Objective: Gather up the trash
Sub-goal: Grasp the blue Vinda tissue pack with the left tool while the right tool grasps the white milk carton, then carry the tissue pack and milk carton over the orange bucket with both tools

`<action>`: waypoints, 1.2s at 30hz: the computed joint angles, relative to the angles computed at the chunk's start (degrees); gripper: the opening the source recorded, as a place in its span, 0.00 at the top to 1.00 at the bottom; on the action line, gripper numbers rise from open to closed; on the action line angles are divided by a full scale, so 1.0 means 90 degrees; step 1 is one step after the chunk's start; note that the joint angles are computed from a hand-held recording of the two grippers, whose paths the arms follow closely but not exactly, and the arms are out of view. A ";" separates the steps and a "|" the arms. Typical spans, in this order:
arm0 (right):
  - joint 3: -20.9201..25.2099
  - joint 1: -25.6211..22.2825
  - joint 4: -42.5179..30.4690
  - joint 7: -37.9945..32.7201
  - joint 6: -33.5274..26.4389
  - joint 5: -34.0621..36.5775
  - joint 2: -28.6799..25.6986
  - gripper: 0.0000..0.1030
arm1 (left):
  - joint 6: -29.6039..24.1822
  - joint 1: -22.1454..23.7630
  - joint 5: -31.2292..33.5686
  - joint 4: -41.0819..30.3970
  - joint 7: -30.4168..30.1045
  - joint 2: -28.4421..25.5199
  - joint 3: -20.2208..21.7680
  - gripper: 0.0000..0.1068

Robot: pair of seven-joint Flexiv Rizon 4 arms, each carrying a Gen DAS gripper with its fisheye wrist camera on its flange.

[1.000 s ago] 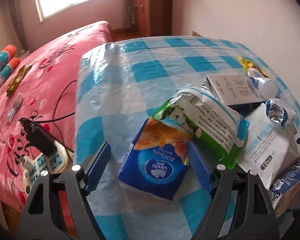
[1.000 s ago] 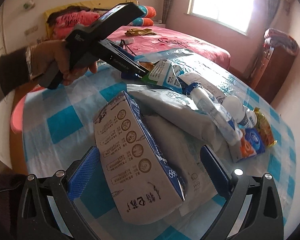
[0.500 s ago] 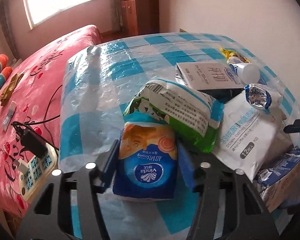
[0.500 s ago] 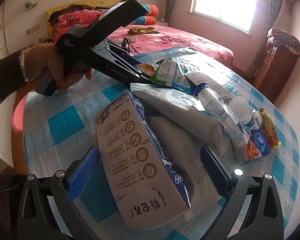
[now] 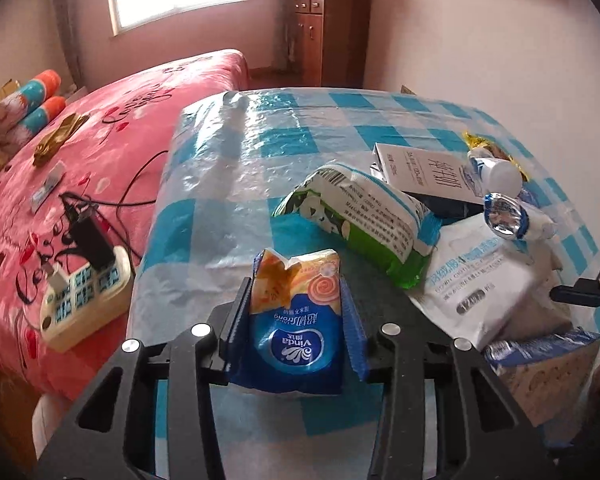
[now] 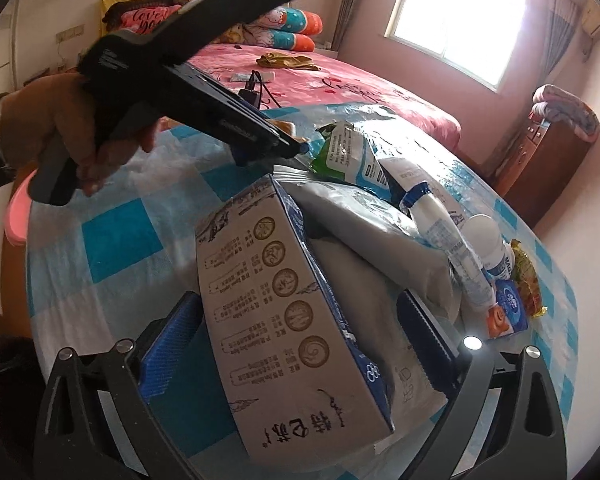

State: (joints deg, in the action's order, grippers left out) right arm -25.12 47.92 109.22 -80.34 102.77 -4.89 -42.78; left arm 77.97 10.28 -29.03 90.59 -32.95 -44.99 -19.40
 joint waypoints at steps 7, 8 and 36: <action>-0.0307 0.0280 0.0075 0.0009 -0.0083 0.0036 -0.0033 0.24 | 0.0215 0.0480 -0.0380 0.0630 0.0122 0.0241 -0.0490 0.60; -0.0406 0.0369 0.0106 0.0024 -0.0088 0.0055 -0.0043 0.25 | 0.0255 0.0543 -0.0427 0.0707 0.0145 0.0267 -0.0545 0.59; -0.1053 0.1516 0.0494 0.0433 -0.0095 0.0331 0.0438 0.40 | 0.2091 0.3837 0.0094 0.3073 -0.0465 0.0651 -0.3309 0.59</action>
